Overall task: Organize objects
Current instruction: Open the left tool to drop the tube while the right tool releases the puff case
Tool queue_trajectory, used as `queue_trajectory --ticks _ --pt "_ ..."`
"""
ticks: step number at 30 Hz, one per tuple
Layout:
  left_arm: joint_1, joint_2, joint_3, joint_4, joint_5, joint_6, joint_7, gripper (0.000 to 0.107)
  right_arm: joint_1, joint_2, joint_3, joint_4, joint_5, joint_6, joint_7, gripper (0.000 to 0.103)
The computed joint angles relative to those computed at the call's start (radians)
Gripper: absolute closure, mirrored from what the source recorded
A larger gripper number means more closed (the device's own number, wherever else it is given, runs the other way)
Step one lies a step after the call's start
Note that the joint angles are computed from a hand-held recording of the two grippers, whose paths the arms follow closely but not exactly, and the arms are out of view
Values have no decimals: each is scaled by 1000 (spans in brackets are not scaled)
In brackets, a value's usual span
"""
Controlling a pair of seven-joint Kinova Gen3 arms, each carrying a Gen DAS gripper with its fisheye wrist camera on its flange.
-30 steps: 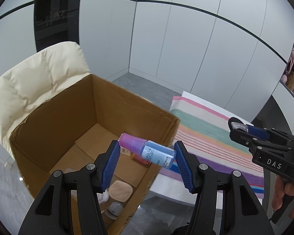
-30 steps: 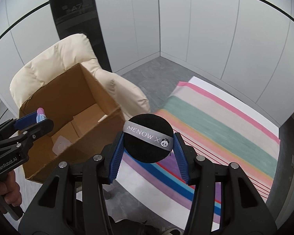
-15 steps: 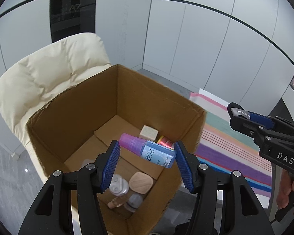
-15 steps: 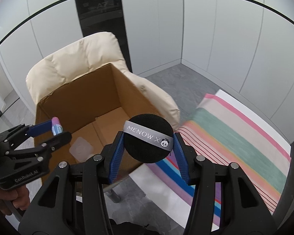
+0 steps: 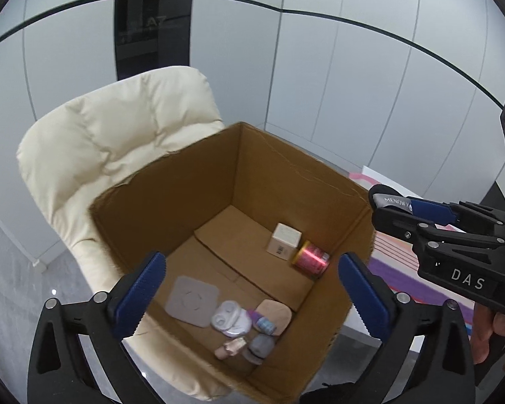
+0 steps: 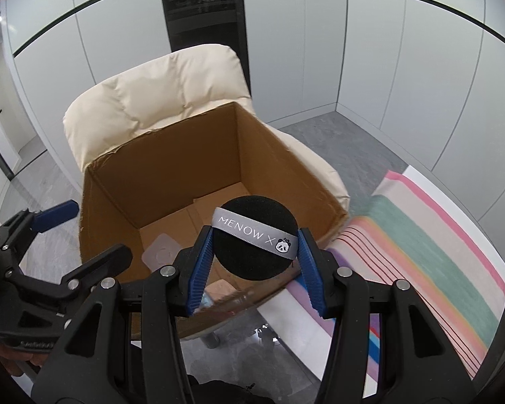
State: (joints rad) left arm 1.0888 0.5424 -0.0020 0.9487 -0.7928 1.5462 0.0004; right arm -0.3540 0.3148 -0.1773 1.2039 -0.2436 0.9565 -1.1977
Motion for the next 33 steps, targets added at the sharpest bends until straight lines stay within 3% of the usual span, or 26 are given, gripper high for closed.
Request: queue_trajectory --ticks 19,21,25,28,33 --pt "-21 -144 92 224 -16 64 253 4 -104 42 -11 -48 62 48 -60 49" --pt "-28 -149 102 233 -18 65 265 5 -101 41 -14 -46 55 45 -59 43" --pt "-41 -151 115 240 -12 61 278 5 -103 34 -10 -35 58 31 -70 16" --pt "-47 -146 119 236 -5 57 276 4 -110 22 -2 -20 77 2 -88 5" --pt "-50 -133 113 215 -9 59 257 5 -107 14 3 -18 98 -14 -105 2"
